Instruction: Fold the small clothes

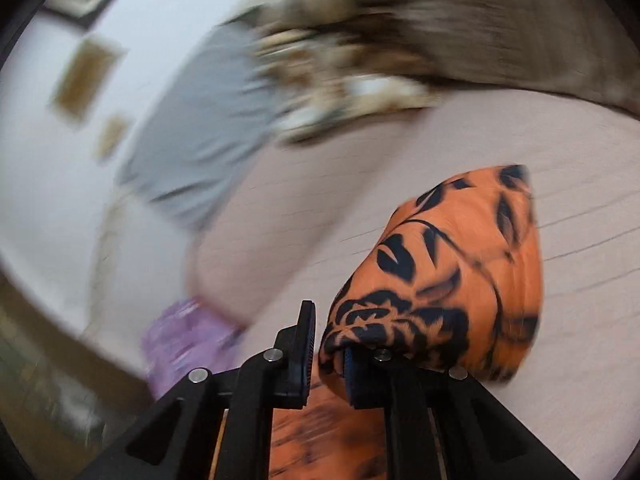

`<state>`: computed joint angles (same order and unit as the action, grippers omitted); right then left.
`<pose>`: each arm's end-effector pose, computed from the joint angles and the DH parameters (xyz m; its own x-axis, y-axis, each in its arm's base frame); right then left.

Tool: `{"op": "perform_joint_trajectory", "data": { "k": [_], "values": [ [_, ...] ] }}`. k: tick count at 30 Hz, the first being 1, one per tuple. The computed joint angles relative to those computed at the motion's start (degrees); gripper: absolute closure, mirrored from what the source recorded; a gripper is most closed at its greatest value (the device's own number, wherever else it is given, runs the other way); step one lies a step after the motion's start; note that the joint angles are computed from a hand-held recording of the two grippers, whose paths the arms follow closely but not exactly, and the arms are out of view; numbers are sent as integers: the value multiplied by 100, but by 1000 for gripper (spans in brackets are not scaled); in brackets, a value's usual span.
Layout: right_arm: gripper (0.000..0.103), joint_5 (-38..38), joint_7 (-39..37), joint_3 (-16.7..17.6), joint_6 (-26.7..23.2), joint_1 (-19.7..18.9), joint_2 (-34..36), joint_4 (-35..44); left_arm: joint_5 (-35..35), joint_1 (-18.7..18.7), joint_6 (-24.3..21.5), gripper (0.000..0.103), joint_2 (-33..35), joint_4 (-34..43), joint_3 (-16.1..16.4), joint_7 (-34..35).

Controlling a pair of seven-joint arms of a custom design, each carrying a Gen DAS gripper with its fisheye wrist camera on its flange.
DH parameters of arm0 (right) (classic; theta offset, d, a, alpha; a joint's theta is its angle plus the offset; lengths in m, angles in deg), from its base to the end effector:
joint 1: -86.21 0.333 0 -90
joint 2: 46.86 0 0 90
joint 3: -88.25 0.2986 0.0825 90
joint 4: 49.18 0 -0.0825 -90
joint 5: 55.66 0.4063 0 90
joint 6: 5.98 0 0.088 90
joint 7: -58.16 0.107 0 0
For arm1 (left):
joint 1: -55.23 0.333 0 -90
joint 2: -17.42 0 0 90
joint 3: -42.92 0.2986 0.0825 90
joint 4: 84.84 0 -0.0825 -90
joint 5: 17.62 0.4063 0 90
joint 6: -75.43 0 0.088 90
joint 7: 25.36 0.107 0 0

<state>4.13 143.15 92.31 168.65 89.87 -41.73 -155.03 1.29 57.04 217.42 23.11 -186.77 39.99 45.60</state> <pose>0.6423 0.0178 0.5497 -0.2056 -0.6045 -0.7696 -0.3994 0.7697 -0.4980 0.6567 -0.0127 0.5389 0.1534 -0.9813 -0.1161 -0.8012 -0.0548 -0.5959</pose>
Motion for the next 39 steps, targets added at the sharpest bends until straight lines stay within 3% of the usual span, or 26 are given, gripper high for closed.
{"op": "perform_joint_trajectory", "data": {
  "k": [1,5,8,11,13,14,15,17,20,23,25,28,32,35,37,39],
  "values": [
    [90,-44,-133,131,41,128,-8,78,199,16,58,0,-20,14,66,-218],
    [90,-1290,584,381,-130,640,543,832,905,220,163,0,-119,61,298,-1043],
    [90,-2258,1338,534,-627,1044,1284,1731,1235,403,160,0,-131,140,387,-1525],
    [83,-3587,2224,329,-1328,1676,2049,2716,1577,593,116,0,-213,105,470,-2034],
    [61,-3618,1978,796,-1811,1614,2462,3245,1490,735,106,0,-248,97,493,-2160],
    [31,-3559,1757,1231,-2033,1454,2696,3502,1402,805,134,0,-252,94,501,-2180],
    [26,-3368,1533,1465,-2039,1409,2785,3558,1324,863,156,0,-281,66,507,-2208],
    [26,-3074,1102,1671,-1974,1384,2658,3333,1173,974,223,0,-344,-11,518,-2234],
    [26,-3036,674,1624,-1863,1337,2101,2677,836,1065,353,0,-342,-53,478,-2021],
    [30,-3542,1002,1045,-1912,1386,1644,2242,598,1068,436,0,-336,-75,426,-1823],
    [41,-3584,1175,852,-1902,1245,1410,1919,524,1040,629,0,-368,-165,389,-1815],
    [48,-4248,2046,334,-2069,1257,1109,1482,-310,979,1036,1,-275,-211,269,-983],
    [56,-4594,2619,104,-2036,1025,793,876,-1420,788,1321,8,124,14,44,452],
    [64,-4252,2833,142,-2330,767,867,831,-1885,615,929,13,764,743,-52,1111],
    [64,-4170,2869,173,-3025,664,1203,1290,-2172,565,463,13,1155,1260,-57,1279],
    [65,-4394,2984,129,-3138,705,1308,1430,-2340,526,-270,13,1664,1973,-21,1263]
  ]
}}
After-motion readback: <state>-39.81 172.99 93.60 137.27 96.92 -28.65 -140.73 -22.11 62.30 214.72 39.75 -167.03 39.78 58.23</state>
